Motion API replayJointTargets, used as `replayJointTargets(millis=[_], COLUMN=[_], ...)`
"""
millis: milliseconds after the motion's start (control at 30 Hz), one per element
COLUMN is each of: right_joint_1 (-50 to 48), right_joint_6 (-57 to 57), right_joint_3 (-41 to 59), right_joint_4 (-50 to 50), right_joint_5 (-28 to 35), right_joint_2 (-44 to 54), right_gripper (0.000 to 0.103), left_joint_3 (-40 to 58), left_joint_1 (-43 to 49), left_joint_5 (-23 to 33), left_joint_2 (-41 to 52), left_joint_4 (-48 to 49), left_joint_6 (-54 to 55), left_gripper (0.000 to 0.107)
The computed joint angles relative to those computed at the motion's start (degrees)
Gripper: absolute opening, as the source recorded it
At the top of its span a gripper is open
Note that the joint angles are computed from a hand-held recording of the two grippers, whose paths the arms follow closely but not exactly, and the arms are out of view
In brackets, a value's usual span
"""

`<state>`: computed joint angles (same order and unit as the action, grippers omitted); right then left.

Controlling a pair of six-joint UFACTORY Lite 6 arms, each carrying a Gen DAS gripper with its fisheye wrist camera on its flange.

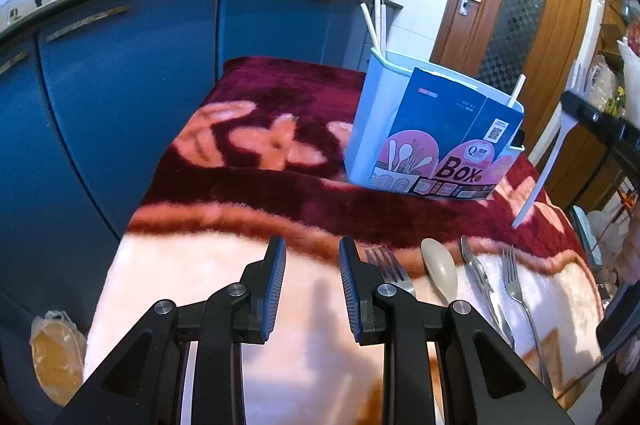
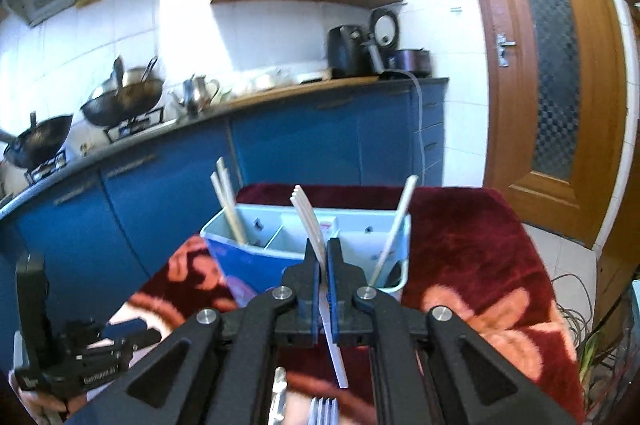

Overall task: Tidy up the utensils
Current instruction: 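Carry the white fork over the caddy and open the right tool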

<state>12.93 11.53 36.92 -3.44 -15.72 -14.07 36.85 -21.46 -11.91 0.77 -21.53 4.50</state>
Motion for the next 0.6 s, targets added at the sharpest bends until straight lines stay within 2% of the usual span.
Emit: replayJointTargets(millis=[133, 233, 300, 500, 600], right_joint_1=[-2.0, -3.0, -4.2, -4.0, -3.8], right_joint_6=[2.8, 0.7, 3.2, -0.6, 0.7], right_joint_3=[1.1, 2.0, 3.0, 6.9, 9.1], right_joint_4=[-2.6, 0.1, -1.2, 6.5, 6.8], right_joint_5=[0.3, -0.3, -1.3, -5.9, -7.9], right_joint_2=[-1.6, -2.7, -2.8, 2.2, 6.8], right_gripper=[0.005, 0.005, 0.005, 0.005, 0.005], left_joint_3=[0.8, 1.5, 1.7, 2.1, 2.0], left_joint_1=[-0.6, -1.2, -1.6, -2.1, -2.0], left_joint_5=[0.0, 0.0, -0.1, -0.3, -0.4], left_joint_2=[0.9, 1.6, 2.0, 3.1, 3.1], left_joint_4=[-1.1, -1.6, -1.8, -1.1, -1.2], left_joint_6=[0.9, 1.3, 1.4, 0.4, 0.2], left_gripper=[0.028, 0.028, 0.028, 0.028, 0.028])
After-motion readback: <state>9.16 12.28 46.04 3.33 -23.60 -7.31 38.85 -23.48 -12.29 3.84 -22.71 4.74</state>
